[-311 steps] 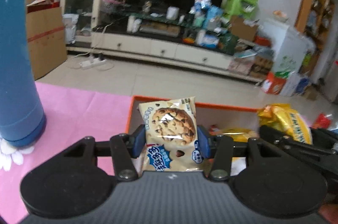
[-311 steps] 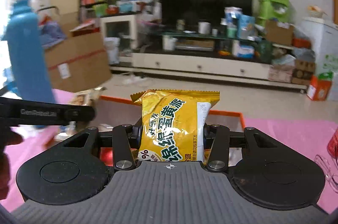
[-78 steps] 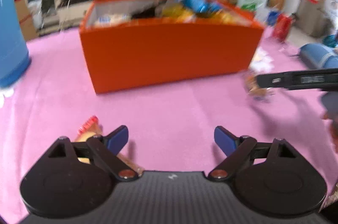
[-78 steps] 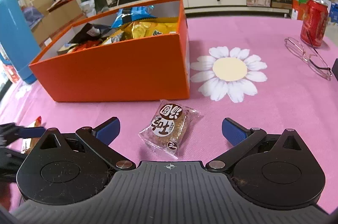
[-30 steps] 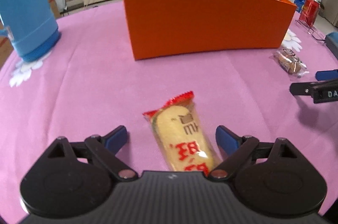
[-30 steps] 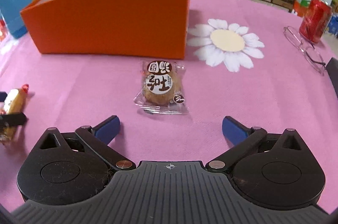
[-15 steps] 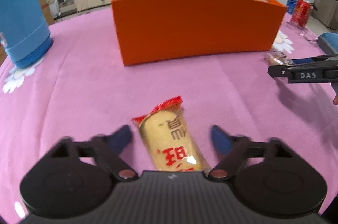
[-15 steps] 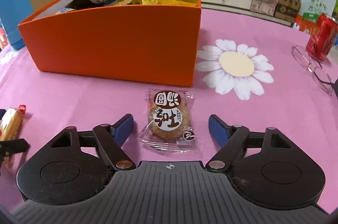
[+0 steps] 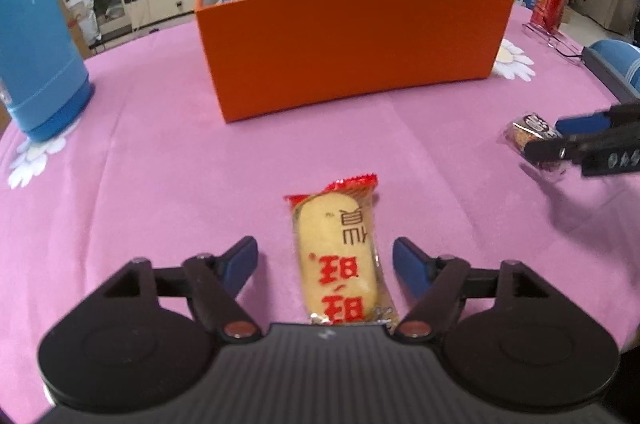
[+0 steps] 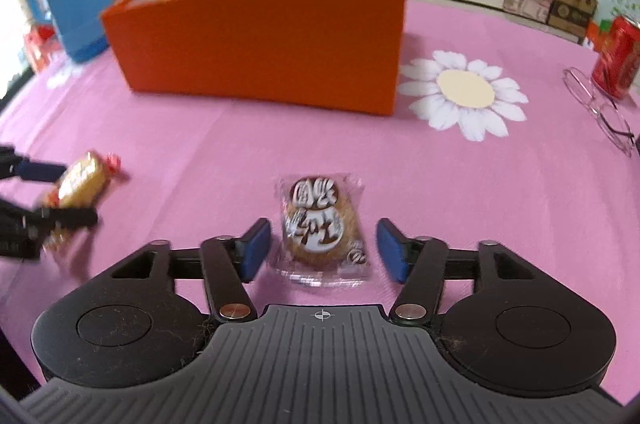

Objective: Organize snacks
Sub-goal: 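Close right tool on round cake packet while left tool grasps bread roll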

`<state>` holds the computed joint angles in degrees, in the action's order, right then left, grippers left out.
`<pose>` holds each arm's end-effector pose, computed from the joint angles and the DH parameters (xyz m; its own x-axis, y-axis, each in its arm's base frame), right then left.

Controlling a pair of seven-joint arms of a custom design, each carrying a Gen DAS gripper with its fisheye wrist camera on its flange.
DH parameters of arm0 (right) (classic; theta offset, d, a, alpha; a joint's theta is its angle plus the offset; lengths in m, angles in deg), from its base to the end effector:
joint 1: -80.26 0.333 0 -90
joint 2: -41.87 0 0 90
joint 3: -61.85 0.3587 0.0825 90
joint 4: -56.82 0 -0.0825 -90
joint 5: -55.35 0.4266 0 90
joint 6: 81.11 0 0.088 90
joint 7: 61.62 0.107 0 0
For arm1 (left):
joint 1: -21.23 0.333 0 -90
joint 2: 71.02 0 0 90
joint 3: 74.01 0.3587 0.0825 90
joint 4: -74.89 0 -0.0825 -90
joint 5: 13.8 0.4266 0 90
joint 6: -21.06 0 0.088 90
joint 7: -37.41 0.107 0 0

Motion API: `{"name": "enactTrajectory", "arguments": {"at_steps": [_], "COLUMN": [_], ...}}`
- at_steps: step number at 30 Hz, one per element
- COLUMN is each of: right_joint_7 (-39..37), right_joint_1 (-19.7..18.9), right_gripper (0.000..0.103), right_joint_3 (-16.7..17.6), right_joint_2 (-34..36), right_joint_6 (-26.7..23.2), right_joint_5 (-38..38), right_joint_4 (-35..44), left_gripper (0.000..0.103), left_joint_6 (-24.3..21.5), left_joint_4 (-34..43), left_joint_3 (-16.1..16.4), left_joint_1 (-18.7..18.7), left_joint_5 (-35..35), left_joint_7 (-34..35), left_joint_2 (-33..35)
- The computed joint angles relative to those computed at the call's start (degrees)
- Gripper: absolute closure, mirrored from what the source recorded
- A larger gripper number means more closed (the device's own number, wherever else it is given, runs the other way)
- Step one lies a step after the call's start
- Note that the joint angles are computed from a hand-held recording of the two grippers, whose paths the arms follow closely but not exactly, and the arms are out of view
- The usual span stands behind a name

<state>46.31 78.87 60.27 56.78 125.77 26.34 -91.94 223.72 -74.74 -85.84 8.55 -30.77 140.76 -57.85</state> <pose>0.4957 0.0358 0.2496 0.2020 -0.9773 -0.0645 -0.7410 -0.1095 -0.6625 0.4677 -0.1751 0.2538 -0.3137 -0.9494 -0.0143 -0.7322 0.2515 -0.6330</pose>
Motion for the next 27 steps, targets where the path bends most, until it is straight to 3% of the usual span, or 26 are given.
{"name": "enactTrajectory", "arguments": {"at_steps": [1, 3, 5, 6, 7, 8, 12, 14, 17, 18, 21, 23, 24, 25, 27], "right_joint_7": [0.44, -0.46, 0.19, -1.89, -6.71, -7.65, -1.63, 0.09, 9.77, 12.53, 11.9, 12.98, 10.31, 5.66, -1.49], "right_joint_1": [-0.37, 0.2, -0.42, 0.88, 3.61, 4.34, -0.27, -0.73, -3.96, -4.51, -1.38, -2.94, -1.6, 0.68, 3.05], "right_gripper": [0.04, 0.039, 0.05, 0.061, 0.08, 0.081, 0.088, 0.102, 0.103, 0.103, 0.103, 0.082, 0.056, 0.041, 0.035], "right_joint_3": [0.09, -0.4, 0.22, -0.53, -1.99, -2.47, 0.38, 0.42, 1.75, 2.26, 1.73, 2.65, 1.53, -0.18, -2.13], "right_joint_2": [-0.22, -0.58, -0.08, 0.53, 0.5, 0.09, -1.77, -2.54, -2.65, -2.29, -1.37, -1.28, -1.85, -2.59, -3.56], "right_joint_6": [0.96, 1.01, -1.28, -1.02, -0.19, 0.29, 2.11, 4.33, 5.79, 4.11, -1.9, -0.96, 0.05, 1.48, 4.01], "right_joint_5": [-0.19, 0.48, -1.1, 0.34, 4.52, 4.68, -0.16, -0.92, -9.15, -12.21, -10.4, -14.2, -12.11, -7.62, -0.9], "right_joint_4": [-0.28, -0.51, 0.24, 0.2, -0.51, -1.01, -1.99, -2.4, -0.47, 1.01, 2.89, 2.81, 1.59, -0.18, -2.91], "left_gripper": [0.028, 0.031, 0.044, 0.062, 0.066, 0.066, 0.066, 0.066, 0.066, 0.066, 0.066, 0.062, 0.061, 0.059, 0.054], "left_joint_6": [0.09, -1.42, -0.25, -0.01, -0.18, -0.11, 3.55, 4.55, 4.49, 3.02, -1.05, -1.72, -1.68, -0.68, -0.15], "left_joint_4": [-0.08, 0.12, -0.31, -0.64, -0.76, -0.93, -2.1, -1.98, -0.85, -0.14, 1.47, 1.64, 1.56, 1.25, 1.06], "left_joint_3": [-0.64, -1.92, -2.6, -3.45, -3.12, -3.56, -5.83, -6.36, -5.08, -4.43, -1.66, 0.59, 1.71, 2.2, 1.6], "left_joint_1": [0.98, 3.17, 4.29, 5.62, 5.34, 6.26, 11.98, 14.58, 13.54, 12.32, 7.24, 3.57, 1.63, 0.59, 0.77], "left_joint_5": [1.38, 4.42, 6.87, 8.98, 9.0, 10.21, 18.88, 24.09, 25.19, 24.03, 17.68, 12.96, 10.18, 8.45, 7.29], "left_joint_7": [-0.87, -3.0, -3.97, -5.38, -5.57, -7.03, -16.77, -23.22, -26.65, -26.29, -20.55, -15.25, -12.52, -10.27, -7.96], "left_joint_2": [0.09, 0.34, 0.47, 0.2, -0.14, -0.37, -1.35, -1.74, -1.53, -1.27, -0.12, 0.45, 0.59, 0.81, 0.99]}}
